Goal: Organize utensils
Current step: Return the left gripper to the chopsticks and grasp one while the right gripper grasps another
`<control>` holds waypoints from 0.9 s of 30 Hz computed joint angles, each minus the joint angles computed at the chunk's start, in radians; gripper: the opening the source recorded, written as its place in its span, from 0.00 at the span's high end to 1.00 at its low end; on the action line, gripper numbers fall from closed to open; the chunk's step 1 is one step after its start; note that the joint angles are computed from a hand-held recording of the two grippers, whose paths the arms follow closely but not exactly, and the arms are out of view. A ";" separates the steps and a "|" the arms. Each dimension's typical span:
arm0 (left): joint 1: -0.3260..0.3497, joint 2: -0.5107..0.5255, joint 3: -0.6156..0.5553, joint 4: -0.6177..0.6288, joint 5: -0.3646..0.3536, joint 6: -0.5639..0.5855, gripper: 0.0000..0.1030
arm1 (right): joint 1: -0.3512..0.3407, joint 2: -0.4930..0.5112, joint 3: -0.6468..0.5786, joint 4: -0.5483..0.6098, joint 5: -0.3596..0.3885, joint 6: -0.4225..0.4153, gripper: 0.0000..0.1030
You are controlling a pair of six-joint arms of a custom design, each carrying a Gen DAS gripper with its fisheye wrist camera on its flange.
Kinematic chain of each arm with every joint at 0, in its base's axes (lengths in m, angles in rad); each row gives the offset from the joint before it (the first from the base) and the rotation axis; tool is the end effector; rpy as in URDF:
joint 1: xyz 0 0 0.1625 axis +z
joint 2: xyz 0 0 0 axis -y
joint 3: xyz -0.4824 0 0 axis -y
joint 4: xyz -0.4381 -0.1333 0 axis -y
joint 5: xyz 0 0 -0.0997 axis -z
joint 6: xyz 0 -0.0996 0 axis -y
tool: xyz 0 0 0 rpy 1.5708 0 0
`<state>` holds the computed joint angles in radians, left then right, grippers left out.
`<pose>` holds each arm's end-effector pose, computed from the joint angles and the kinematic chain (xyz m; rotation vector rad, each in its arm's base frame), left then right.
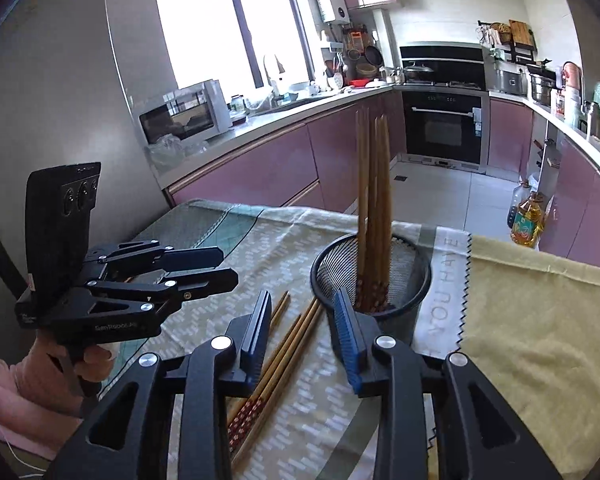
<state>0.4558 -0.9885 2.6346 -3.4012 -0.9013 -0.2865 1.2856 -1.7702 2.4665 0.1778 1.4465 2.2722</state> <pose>-0.2236 -0.3269 0.0700 0.9840 2.4485 -0.7779 0.0758 -0.2593 0.2146 0.8405 -2.5823 0.9184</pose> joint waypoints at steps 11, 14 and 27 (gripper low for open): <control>0.039 0.075 0.056 0.034 -0.030 -0.108 0.60 | 0.002 0.199 0.037 -0.145 0.136 0.034 0.70; 0.037 0.087 0.060 0.033 -0.040 -0.122 0.60 | -0.002 0.225 0.044 -0.174 0.150 0.043 0.70; 0.035 0.125 0.042 0.065 -0.028 -0.136 0.60 | 0.040 0.273 0.049 -0.237 0.218 0.074 0.70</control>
<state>0.4907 -0.8631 2.6764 -3.3360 -0.9294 -0.4226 1.3258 -1.4967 2.5151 -0.0588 1.6640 2.3460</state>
